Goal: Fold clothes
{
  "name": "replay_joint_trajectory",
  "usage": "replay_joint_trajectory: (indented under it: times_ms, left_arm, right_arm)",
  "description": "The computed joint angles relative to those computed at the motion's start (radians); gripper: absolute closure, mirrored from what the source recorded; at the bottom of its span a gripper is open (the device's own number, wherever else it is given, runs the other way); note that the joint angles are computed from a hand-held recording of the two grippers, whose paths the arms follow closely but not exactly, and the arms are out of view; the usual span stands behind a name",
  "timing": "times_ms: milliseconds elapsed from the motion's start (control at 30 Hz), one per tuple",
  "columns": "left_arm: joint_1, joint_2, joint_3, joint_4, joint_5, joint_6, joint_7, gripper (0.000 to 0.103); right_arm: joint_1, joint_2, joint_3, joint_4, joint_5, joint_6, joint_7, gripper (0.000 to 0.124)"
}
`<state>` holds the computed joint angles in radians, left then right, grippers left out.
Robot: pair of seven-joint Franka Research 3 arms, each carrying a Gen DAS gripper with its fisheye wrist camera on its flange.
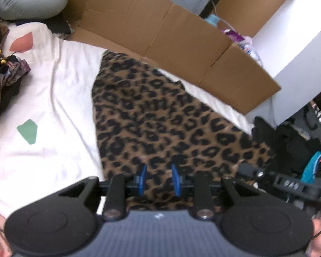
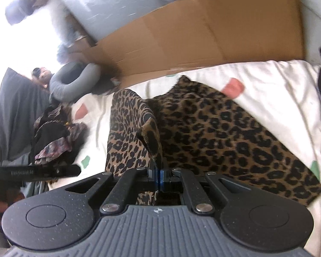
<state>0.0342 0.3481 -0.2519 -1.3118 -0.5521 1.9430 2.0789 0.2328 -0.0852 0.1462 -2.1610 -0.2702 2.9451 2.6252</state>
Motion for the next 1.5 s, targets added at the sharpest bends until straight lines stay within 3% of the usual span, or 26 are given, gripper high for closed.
replay_joint_trajectory:
  times_ms: [167,500,867,1367,1500]
  left_arm:
    - [-0.004,0.004,0.005,-0.014,0.029,-0.031,-0.007,0.074]
    - [0.007,-0.006,0.014,-0.054,0.038,-0.059,-0.008,0.073]
    - [0.021,0.038,0.017,-0.010,0.057,-0.118,0.024,0.073]
    - [0.052,0.057,0.030,0.019,0.120,-0.282,0.097,0.066]
    - [0.054,0.060,0.034,0.013,0.137,-0.284,0.108,0.065]
  right_arm:
    - [-0.021,-0.040,-0.007,-0.058,0.038,0.007,0.000,0.124]
    - [-0.112,-0.120,0.040,-0.149,0.015,-0.002,0.080,0.124]
    - [-0.204,-0.187,0.090,-0.235,0.025,0.003,0.147,0.124]
    - [-0.212,-0.192,0.087,-0.349,0.158,-0.014,0.183,0.124]
    - [-0.200,-0.192,0.076,-0.350,0.169,-0.027,0.196,0.120]
